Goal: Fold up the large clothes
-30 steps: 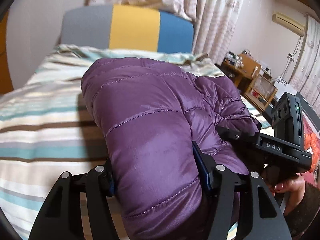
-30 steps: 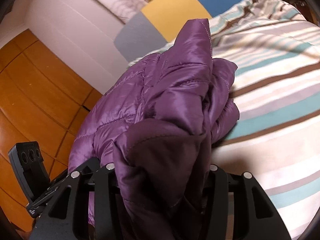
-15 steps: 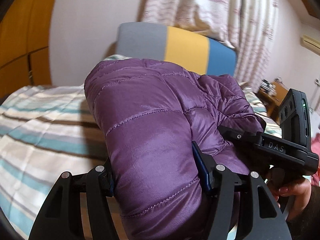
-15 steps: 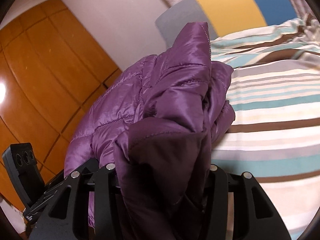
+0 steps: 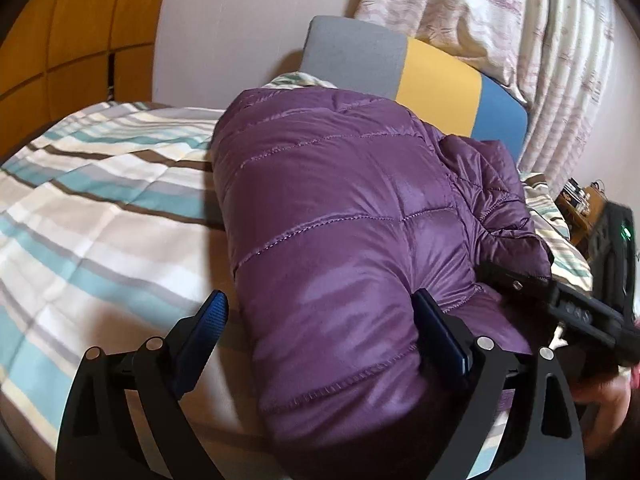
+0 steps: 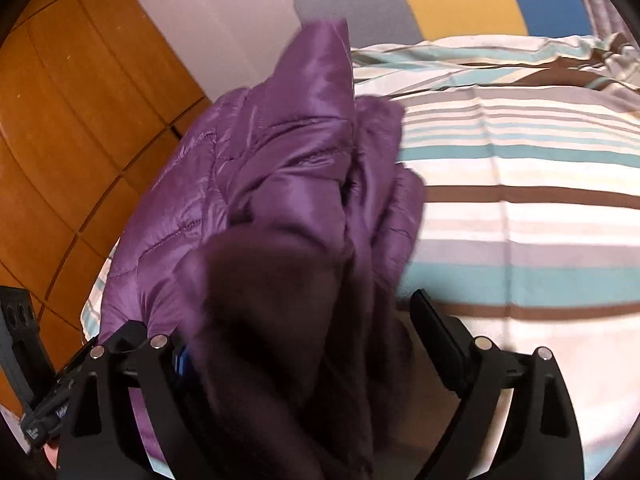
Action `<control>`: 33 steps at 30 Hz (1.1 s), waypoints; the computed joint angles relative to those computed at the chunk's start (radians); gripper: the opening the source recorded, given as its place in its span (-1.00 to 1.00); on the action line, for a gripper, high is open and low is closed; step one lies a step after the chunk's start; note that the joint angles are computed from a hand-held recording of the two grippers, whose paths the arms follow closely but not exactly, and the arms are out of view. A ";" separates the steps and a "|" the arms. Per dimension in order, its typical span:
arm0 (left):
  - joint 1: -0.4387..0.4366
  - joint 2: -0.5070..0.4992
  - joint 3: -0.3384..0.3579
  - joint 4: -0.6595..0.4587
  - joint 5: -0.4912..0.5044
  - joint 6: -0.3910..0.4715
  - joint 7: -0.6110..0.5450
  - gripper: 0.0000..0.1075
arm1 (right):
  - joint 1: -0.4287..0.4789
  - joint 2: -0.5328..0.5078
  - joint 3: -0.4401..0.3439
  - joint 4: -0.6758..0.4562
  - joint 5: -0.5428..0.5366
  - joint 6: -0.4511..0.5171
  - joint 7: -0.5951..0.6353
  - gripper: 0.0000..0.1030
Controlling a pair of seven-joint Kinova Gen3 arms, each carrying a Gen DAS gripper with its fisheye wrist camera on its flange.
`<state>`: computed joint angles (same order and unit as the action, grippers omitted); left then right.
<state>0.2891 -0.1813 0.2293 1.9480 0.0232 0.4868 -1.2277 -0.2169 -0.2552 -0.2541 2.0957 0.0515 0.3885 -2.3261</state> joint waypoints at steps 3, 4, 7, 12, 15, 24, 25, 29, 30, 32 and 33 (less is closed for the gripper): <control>-0.045 -0.022 0.041 -0.055 -0.071 0.084 0.094 0.81 | 0.110 -0.076 -0.139 -0.029 0.122 0.073 -0.115 0.73; -0.046 -0.028 0.041 -0.068 -0.075 0.088 0.106 0.81 | 0.156 -0.097 -0.185 -0.039 0.163 0.085 -0.136 0.72; -0.002 0.001 0.004 -0.178 -0.129 0.164 0.175 0.82 | 0.294 -0.110 -0.318 -0.117 0.285 0.125 -0.213 0.71; -0.088 0.168 0.157 -0.410 -0.321 0.289 0.352 0.82 | 0.326 0.055 -0.427 -0.332 0.478 0.262 -0.353 0.71; -0.019 0.287 0.130 -0.549 -0.401 0.392 0.394 0.82 | 0.320 0.183 -0.460 -0.466 0.509 0.360 -0.383 0.59; 0.128 0.461 -0.008 -0.628 -0.482 0.461 0.429 0.83 | 0.119 0.367 -0.368 -0.508 0.705 0.521 -0.480 0.27; 0.146 0.463 -0.025 -0.617 -0.495 0.449 0.438 0.83 | 0.111 0.373 -0.353 -0.488 0.708 0.501 -0.488 0.27; 0.184 0.481 -0.081 -0.600 -0.483 0.407 0.452 0.85 | 0.125 0.368 -0.289 -0.426 0.630 0.378 -0.466 0.28; 0.186 0.487 -0.091 -0.597 -0.468 0.395 0.447 0.86 | 0.126 0.368 -0.274 -0.417 0.610 0.353 -0.455 0.29; 0.194 0.503 -0.111 -0.612 -0.445 0.399 0.427 0.86 | 0.124 0.368 -0.245 -0.402 0.581 0.313 -0.439 0.29; 0.206 0.506 -0.122 -0.619 -0.440 0.406 0.422 0.86 | 0.116 0.370 -0.231 -0.398 0.578 0.305 -0.440 0.30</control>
